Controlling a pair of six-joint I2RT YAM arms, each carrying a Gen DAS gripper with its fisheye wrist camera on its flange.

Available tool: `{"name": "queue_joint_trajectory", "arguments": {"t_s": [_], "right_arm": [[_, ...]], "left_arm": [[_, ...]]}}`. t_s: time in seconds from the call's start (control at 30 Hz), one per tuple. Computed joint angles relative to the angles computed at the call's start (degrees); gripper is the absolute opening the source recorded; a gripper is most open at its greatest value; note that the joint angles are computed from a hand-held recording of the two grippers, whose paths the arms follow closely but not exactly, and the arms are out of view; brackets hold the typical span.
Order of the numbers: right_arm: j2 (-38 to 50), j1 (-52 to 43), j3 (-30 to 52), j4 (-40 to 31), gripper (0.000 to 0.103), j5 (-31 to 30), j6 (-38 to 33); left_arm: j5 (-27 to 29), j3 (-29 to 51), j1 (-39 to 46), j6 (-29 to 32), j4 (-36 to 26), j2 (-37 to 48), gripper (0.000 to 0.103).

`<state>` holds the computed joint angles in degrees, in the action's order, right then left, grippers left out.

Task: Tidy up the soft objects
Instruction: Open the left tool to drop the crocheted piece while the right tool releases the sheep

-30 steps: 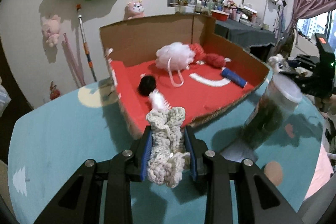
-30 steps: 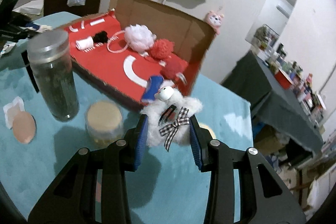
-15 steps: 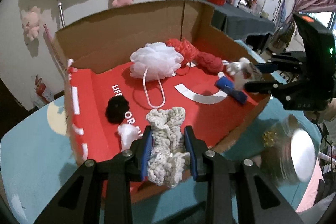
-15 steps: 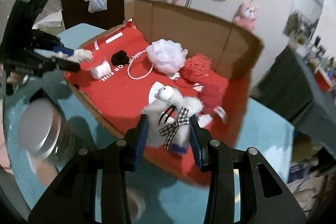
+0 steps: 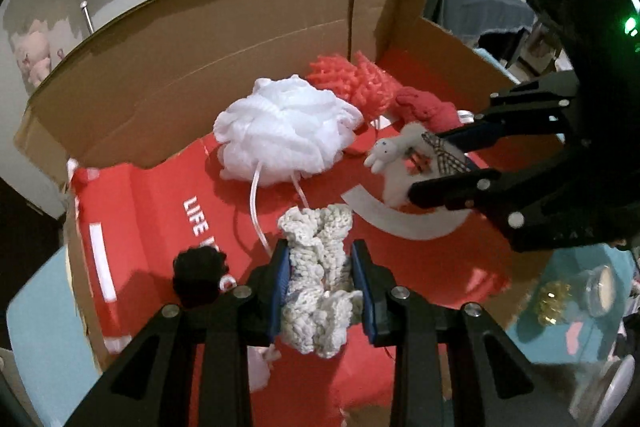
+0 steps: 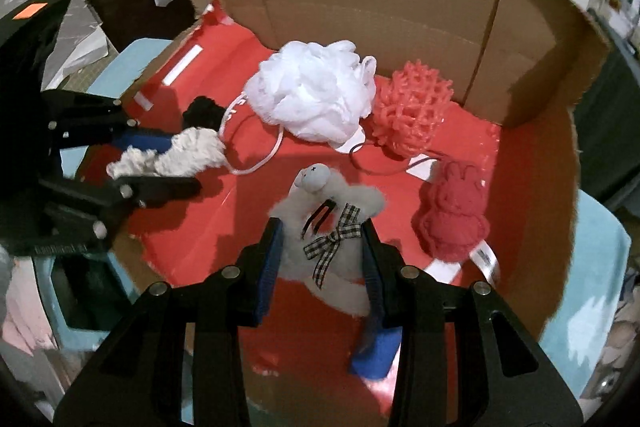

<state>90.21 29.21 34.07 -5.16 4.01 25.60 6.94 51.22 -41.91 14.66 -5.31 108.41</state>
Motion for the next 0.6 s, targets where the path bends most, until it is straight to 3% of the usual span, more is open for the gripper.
{"name": "queue_joint_trajectory", "arguments": {"t_s": [0.4, 0.6], "right_arm": [[8.51, -5.82, 6.41, -1.16, 0.038, -5.71, -2.1], [11.28, -7.05, 7.78, -0.77, 0.038, -6.24, -2.04]], "left_arm": [[-2.59, 8.35, 0.05, 1.46, -1.34, 9.55, 0.034], [-1.11, 9.04, 1.28, 1.21, -1.23, 10.42, 0.036]]}}
